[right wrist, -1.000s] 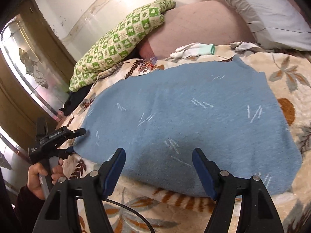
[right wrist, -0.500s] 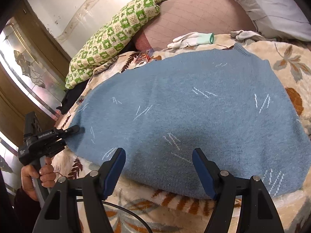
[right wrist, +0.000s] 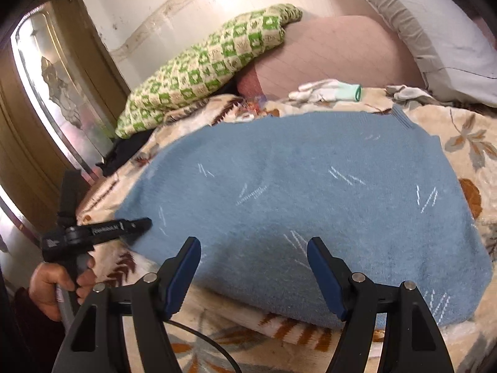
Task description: Fold small clothes
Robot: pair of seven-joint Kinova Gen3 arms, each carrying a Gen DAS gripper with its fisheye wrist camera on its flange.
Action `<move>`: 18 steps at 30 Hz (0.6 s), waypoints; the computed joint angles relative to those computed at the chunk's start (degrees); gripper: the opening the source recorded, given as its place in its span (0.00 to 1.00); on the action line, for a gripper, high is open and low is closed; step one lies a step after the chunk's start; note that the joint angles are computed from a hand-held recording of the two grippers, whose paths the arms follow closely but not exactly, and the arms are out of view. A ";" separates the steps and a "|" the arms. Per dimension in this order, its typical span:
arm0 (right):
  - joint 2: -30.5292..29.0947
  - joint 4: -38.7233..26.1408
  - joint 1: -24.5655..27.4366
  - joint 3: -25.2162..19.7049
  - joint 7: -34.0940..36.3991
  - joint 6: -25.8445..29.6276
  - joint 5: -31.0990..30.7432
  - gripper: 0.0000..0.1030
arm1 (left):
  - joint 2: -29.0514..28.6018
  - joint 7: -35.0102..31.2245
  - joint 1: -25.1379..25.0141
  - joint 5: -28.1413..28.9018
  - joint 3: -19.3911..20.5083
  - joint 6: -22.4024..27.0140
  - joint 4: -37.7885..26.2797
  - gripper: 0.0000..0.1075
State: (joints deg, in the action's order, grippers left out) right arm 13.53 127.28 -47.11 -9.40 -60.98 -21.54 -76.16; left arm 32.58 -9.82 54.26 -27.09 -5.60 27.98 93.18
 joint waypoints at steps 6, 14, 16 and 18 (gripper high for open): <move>0.58 0.20 0.21 0.84 -2.80 1.47 2.13 0.72 | 0.85 -0.19 0.10 -0.50 0.30 1.47 -1.36 0.33; 0.89 0.11 -0.80 1.84 -2.28 1.76 1.66 0.72 | 2.90 1.50 3.90 -4.56 -1.23 8.58 -5.53 0.26; 0.74 0.37 -0.79 1.61 -3.18 1.17 2.39 0.72 | 3.00 2.43 4.57 -6.62 -1.24 10.04 -5.91 0.22; 0.66 0.47 -0.67 1.61 -3.52 1.12 2.67 0.72 | 2.82 3.27 4.48 -8.00 -0.81 10.15 -5.63 0.20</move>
State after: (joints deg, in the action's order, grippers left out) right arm 14.19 127.75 -47.78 -7.79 -64.50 -20.42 -73.49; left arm 35.40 -6.55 58.74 -35.09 -6.41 38.13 87.55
